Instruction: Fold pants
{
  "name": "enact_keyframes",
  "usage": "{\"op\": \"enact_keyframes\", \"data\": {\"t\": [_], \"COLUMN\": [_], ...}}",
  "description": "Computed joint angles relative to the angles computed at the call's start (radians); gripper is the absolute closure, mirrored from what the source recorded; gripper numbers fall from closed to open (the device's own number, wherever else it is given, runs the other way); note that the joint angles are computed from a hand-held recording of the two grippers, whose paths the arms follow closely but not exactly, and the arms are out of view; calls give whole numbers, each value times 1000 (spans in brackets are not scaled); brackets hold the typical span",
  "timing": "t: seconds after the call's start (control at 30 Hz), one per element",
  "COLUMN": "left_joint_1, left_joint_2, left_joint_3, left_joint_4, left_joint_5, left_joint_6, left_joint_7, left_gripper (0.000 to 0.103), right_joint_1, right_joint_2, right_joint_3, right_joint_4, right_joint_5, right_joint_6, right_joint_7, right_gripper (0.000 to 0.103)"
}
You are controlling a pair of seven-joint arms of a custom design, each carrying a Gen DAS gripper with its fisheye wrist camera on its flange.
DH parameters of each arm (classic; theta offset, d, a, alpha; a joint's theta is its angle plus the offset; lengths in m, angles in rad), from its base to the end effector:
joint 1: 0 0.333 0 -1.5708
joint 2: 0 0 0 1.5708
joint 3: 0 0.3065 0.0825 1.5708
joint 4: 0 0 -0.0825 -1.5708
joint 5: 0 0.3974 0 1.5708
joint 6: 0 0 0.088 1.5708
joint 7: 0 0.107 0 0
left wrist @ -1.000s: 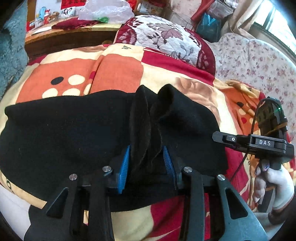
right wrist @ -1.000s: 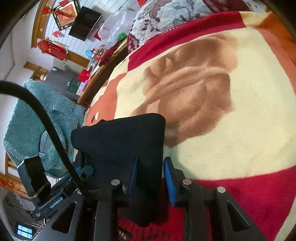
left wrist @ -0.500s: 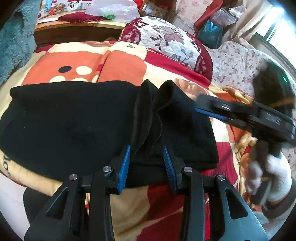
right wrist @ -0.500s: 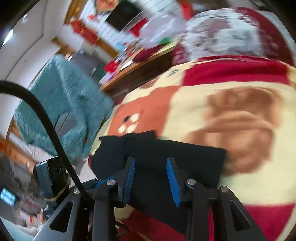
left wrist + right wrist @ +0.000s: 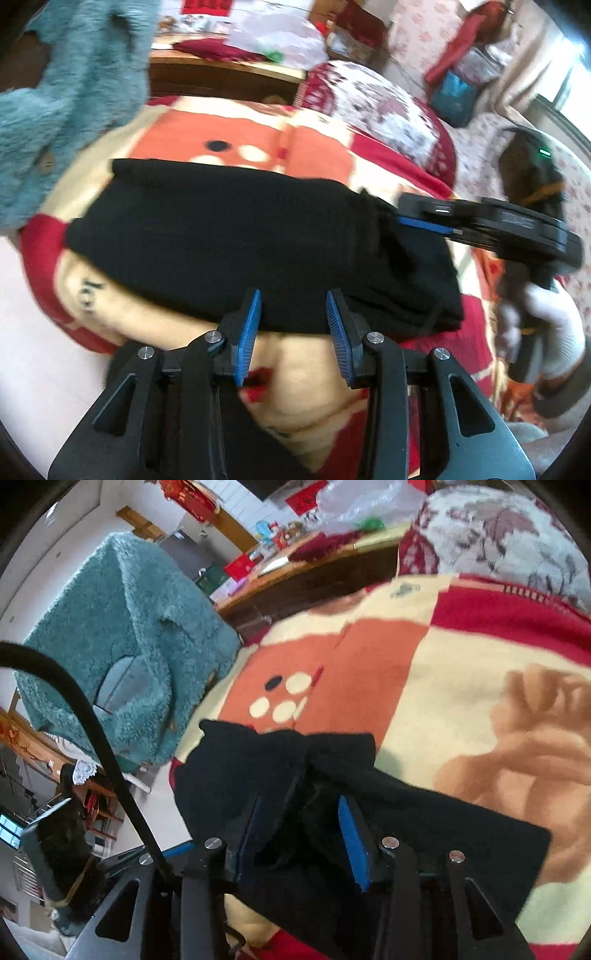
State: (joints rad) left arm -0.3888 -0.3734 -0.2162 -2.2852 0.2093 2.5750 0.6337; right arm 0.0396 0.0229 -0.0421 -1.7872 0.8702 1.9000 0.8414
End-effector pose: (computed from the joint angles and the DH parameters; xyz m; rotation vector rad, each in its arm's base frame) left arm 0.4069 -0.2982 0.5579 -2.1057 1.7556 -0.9167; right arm 0.5986 0.0544 0.5499 -1.9819 1.2196 0.3242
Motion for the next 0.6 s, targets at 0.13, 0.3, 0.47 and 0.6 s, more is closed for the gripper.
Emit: {"op": "enact_keyframes", "data": {"t": [0.13,0.3,0.47,0.6], "left_joint_1": [37,63,58,58], "left_joint_2": [-36,-72,-107,-144], "left_joint_3": [-11,-16,3,19], "left_joint_4": [-23,-46,-86,-127], "left_joint_5": [42,86,78,63], "left_joint_6": [-39,-78,-72,-63], "left_joint_7": [-67,-130,-159,-181], "left_gripper": [66,66,58,58], "right_joint_1": [10,40,69,87], "right_joint_2": [-22,-38,-39,-22], "right_joint_3": [6,21,34,42], "right_joint_4": [0,-4,5,28], "right_joint_5": [12,-5,-37,-43], "right_joint_6": [1,4,8,2], "right_joint_7": [-8,-13,-20,-12], "right_gripper": [56,51,51,51]}}
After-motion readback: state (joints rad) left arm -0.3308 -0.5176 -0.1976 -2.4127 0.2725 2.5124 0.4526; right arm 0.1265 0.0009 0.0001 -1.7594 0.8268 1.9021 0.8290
